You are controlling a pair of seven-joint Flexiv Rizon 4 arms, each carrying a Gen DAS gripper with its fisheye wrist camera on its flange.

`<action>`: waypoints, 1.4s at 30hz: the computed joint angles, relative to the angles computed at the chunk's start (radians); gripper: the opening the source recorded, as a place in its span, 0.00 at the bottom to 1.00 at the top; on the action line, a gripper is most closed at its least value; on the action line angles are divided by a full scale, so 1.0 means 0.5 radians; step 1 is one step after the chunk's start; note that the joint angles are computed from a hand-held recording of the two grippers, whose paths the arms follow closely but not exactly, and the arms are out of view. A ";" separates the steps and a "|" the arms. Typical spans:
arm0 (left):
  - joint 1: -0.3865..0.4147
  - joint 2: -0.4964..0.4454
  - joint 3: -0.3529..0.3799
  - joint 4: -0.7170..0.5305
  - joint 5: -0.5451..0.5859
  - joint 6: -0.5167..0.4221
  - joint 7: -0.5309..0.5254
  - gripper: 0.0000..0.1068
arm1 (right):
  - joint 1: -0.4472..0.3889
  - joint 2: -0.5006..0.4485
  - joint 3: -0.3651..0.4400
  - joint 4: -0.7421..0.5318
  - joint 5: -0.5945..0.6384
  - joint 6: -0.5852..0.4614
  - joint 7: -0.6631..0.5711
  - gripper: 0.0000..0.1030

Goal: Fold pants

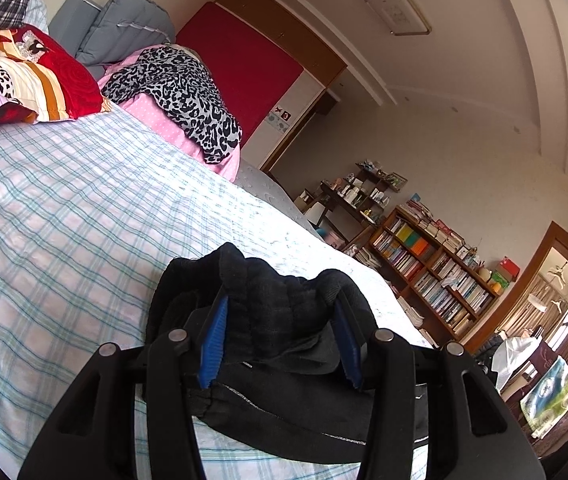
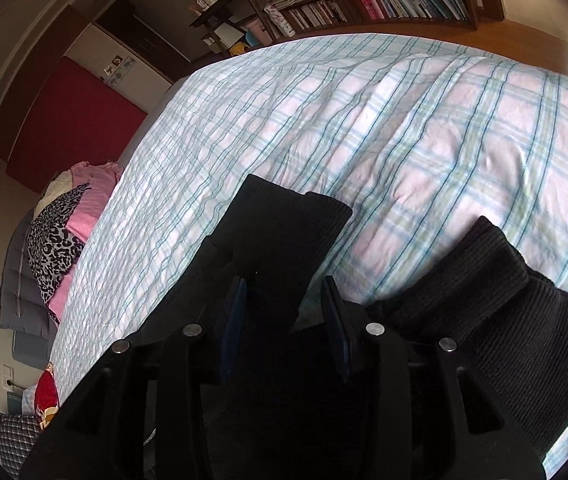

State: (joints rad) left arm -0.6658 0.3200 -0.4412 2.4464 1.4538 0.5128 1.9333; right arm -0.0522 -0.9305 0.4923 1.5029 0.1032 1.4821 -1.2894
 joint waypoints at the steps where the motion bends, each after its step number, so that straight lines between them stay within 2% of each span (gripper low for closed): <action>1: 0.004 0.001 0.006 0.003 0.004 0.008 -0.006 0.45 | 0.033 -0.002 -0.031 -0.010 -0.009 0.005 0.012 0.39; 3: 0.011 -0.011 0.008 0.002 0.012 0.015 -0.016 0.45 | 0.107 0.002 -0.108 -0.026 -0.033 0.009 0.050 0.37; 4: 0.012 -0.015 0.009 0.000 0.014 0.017 -0.016 0.45 | 0.126 0.005 -0.127 -0.025 -0.051 0.023 0.046 0.30; 5: 0.018 -0.013 0.019 0.001 0.022 0.029 -0.013 0.45 | 0.159 0.017 -0.171 -0.016 -0.065 0.037 0.066 0.15; 9: 0.036 -0.019 0.044 -0.010 0.029 0.077 0.013 0.45 | 0.157 0.058 -0.184 0.021 -0.092 0.150 0.096 0.10; 12: 0.051 -0.031 0.057 -0.035 0.030 0.124 0.073 0.45 | 0.138 0.125 -0.195 0.074 -0.129 0.242 0.133 0.10; 15: 0.064 -0.059 0.056 -0.066 0.035 0.158 0.144 0.45 | 0.153 0.242 -0.284 0.211 -0.157 0.387 0.206 0.10; 22: 0.039 -0.118 0.047 -0.075 0.016 0.211 0.203 0.45 | -0.158 0.456 -0.160 0.660 -0.262 0.701 0.248 0.10; 25: 0.016 -0.163 0.042 -0.073 -0.006 0.231 0.222 0.45 | -0.296 0.441 -0.103 0.799 -0.350 0.748 0.292 0.10; 29: -0.017 -0.262 0.042 -0.099 -0.065 0.212 0.318 0.47 | -0.330 0.350 -0.132 0.912 -0.434 0.820 0.365 0.10; 34: -0.062 -0.318 0.075 -0.121 -0.163 0.182 0.409 0.53 | -0.480 0.209 -0.036 0.981 -0.615 1.018 0.468 0.10; 37: -0.076 -0.340 0.093 -0.130 -0.249 0.161 0.487 0.56 | -0.394 0.242 -0.149 1.013 -0.645 1.069 0.501 0.10; 40: -0.095 -0.365 0.097 -0.144 -0.313 0.128 0.547 0.56 | -0.292 0.285 -0.270 1.063 -0.650 1.139 0.530 0.17; 42: -0.113 -0.362 0.095 -0.138 -0.338 0.108 0.539 0.56 | -0.079 0.355 -0.474 1.108 -0.513 1.178 0.534 0.33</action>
State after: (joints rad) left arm -0.7224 0.1388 -0.3937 2.3776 1.2848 0.5668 2.2028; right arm -0.0915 -0.7529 0.2551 2.0566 -0.1535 2.0710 -1.0225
